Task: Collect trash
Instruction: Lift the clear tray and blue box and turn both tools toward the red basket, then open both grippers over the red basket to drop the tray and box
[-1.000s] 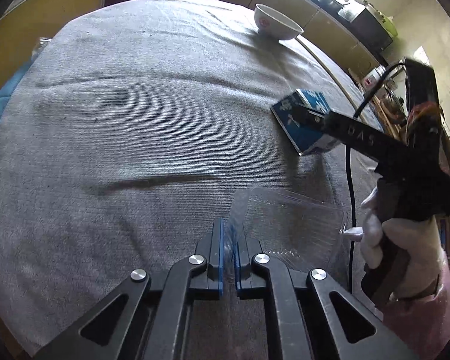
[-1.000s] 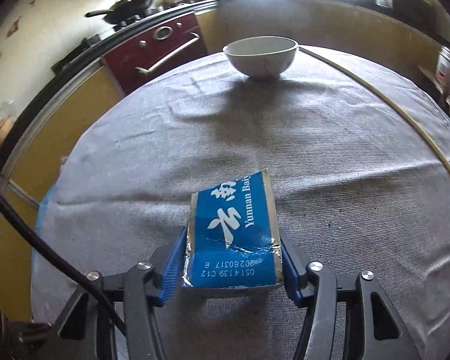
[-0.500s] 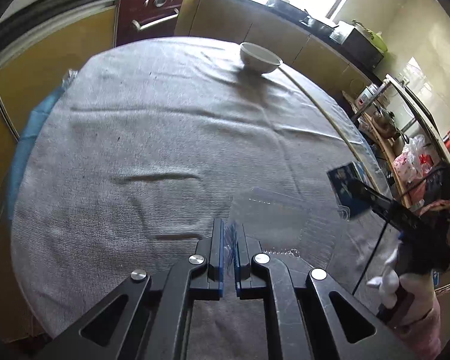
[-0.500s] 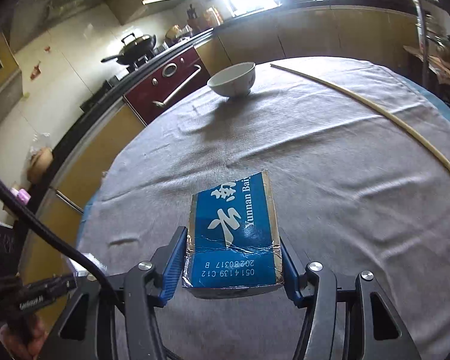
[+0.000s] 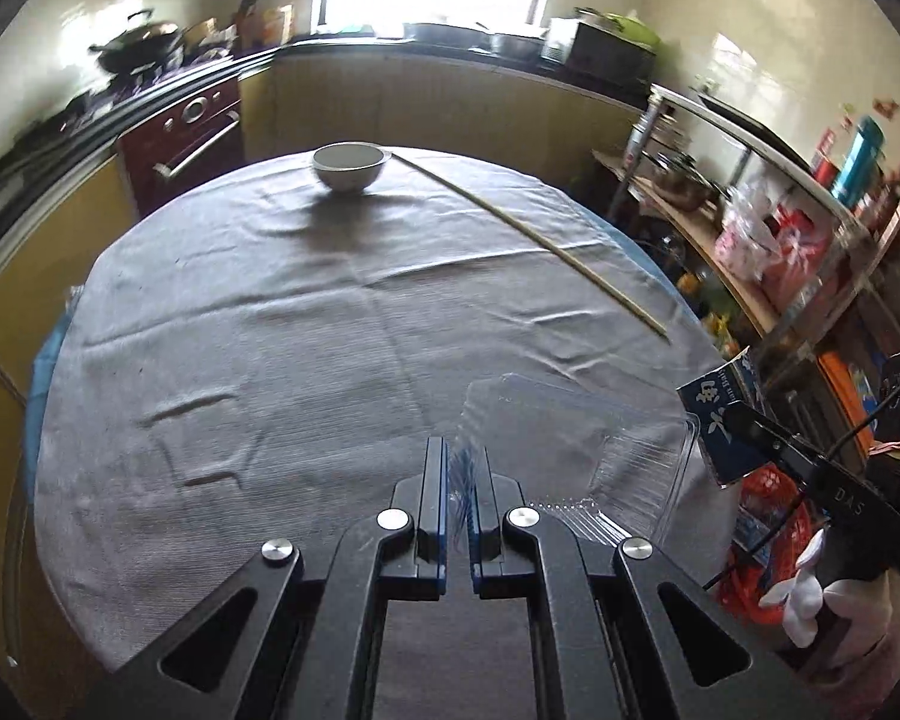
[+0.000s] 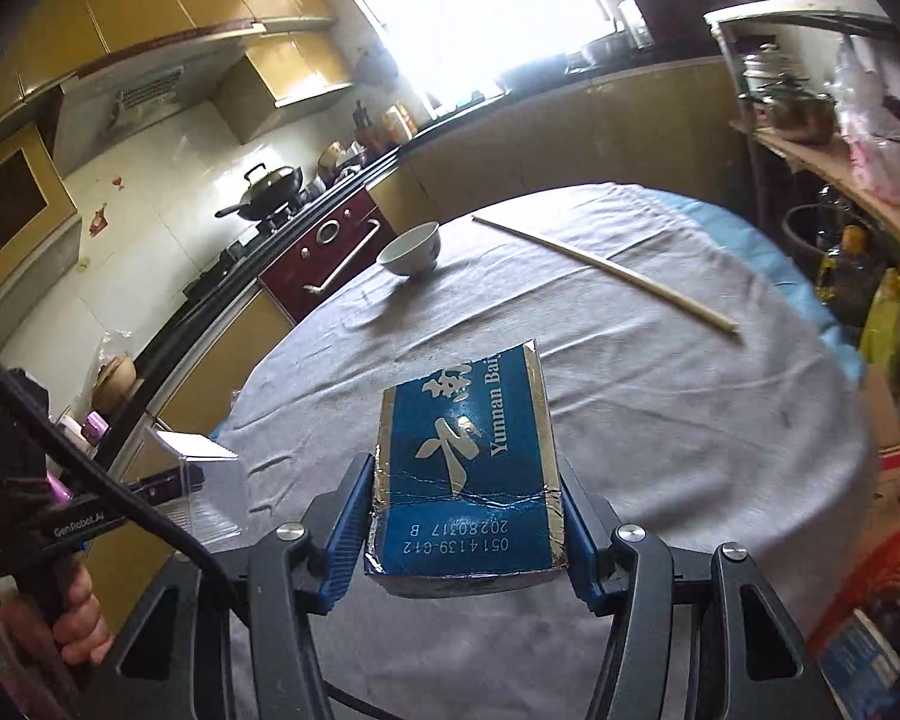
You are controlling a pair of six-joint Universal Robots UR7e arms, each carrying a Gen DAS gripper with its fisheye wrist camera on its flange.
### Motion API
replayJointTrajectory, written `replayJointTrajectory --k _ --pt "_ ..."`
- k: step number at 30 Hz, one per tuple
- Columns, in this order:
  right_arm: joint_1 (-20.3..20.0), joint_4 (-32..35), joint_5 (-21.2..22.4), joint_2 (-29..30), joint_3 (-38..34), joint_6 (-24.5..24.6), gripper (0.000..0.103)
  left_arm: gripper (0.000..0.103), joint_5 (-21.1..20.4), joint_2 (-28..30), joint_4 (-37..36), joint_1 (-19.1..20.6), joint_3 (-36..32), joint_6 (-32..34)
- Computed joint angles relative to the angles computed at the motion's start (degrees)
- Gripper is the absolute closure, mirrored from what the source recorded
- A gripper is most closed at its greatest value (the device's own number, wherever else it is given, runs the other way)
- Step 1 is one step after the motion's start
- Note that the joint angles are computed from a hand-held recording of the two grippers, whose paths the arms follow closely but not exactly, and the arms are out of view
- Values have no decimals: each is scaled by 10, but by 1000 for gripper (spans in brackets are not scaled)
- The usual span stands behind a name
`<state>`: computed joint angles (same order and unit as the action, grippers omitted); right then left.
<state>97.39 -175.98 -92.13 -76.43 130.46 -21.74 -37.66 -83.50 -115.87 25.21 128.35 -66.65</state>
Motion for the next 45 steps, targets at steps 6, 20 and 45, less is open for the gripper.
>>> replayJointTrajectory --k 6,20,45 --pt "-48 3 15 -108 54 -21 44 97 -3 86 -23 -22 -44 57" --pt "-182 34 76 -291 109 -55 44 97 -9 248 -91 -46 -148 202" --pt "-439 134 238 -455 121 -76 43 97 -46 437 -154 -51 -301 371"
